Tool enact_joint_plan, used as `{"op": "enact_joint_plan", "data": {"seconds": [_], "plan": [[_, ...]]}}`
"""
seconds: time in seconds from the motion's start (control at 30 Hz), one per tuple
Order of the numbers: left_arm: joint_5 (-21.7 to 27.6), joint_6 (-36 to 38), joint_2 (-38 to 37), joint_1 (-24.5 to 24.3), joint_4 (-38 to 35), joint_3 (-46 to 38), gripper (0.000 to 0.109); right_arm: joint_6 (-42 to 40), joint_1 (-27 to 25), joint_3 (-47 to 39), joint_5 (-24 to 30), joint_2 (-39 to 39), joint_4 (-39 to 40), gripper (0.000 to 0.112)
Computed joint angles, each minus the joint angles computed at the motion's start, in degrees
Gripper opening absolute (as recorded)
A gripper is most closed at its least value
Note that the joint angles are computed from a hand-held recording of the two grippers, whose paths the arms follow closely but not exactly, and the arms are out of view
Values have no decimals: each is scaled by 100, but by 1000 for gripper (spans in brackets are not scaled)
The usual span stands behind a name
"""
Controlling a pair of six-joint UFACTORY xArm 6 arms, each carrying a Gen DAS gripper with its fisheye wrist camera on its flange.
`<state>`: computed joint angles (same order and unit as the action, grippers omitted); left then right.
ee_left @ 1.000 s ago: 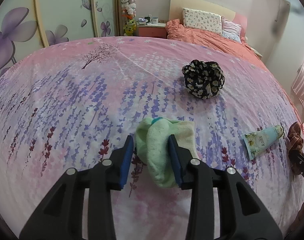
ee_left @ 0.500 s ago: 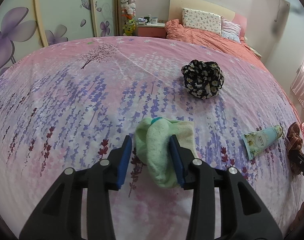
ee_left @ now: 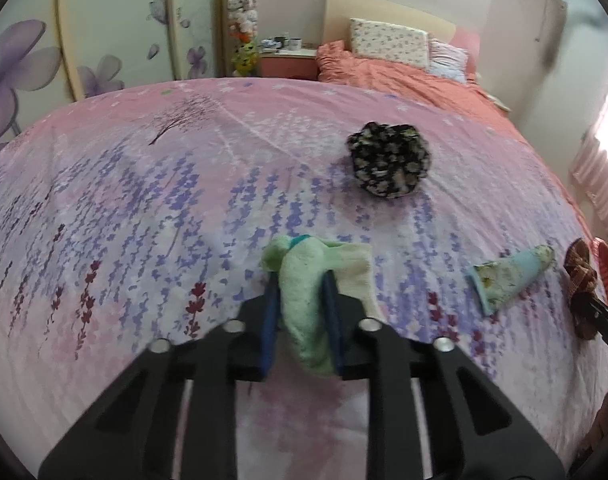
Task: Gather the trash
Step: 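Hold the pale green cloth with the left tool while the right tool grasps the brown scrunchie, then carry the cloth and scrunchie to the orange basket and open both tools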
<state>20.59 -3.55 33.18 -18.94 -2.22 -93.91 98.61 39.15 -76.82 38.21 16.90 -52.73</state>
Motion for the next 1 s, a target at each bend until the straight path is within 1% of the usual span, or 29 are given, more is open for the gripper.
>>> {"op": "enact_joint_plan", "data": {"seconds": [0.1,0.23,0.3,0.5,0.6,0.7,0.8,0.9,1.0], "plan": [[-39,273,-113,-43,-288,83,12,330,44,327,-14,-301,-303,24],[-217,659,-357,-200,-597,295,11,906,128,779,155,-787,-749,24],[-255,727,-442,-304,-636,351,11,1170,179,1008,292,-1052,-936,24],[-364,1419,-714,-822,-1286,470,11,1536,327,1558,793,-1747,-1252,24],[-342,1977,-771,-1190,-1831,384,11,1749,366,1900,1040,-2160,-1358,24],[-196,2380,-665,-1587,-2247,46,11,1918,382,2246,1288,-2561,-1406,24],[-69,2543,-413,-1988,-2330,-432,11,2081,392,2585,1537,-2927,-1416,24],[251,2686,14,-2331,-2485,-1155,11,2269,346,3026,1749,-3390,-1431,24],[680,2664,632,-2627,-2555,-2147,11,2431,254,3417,1834,-3788,-1433,24]]}}
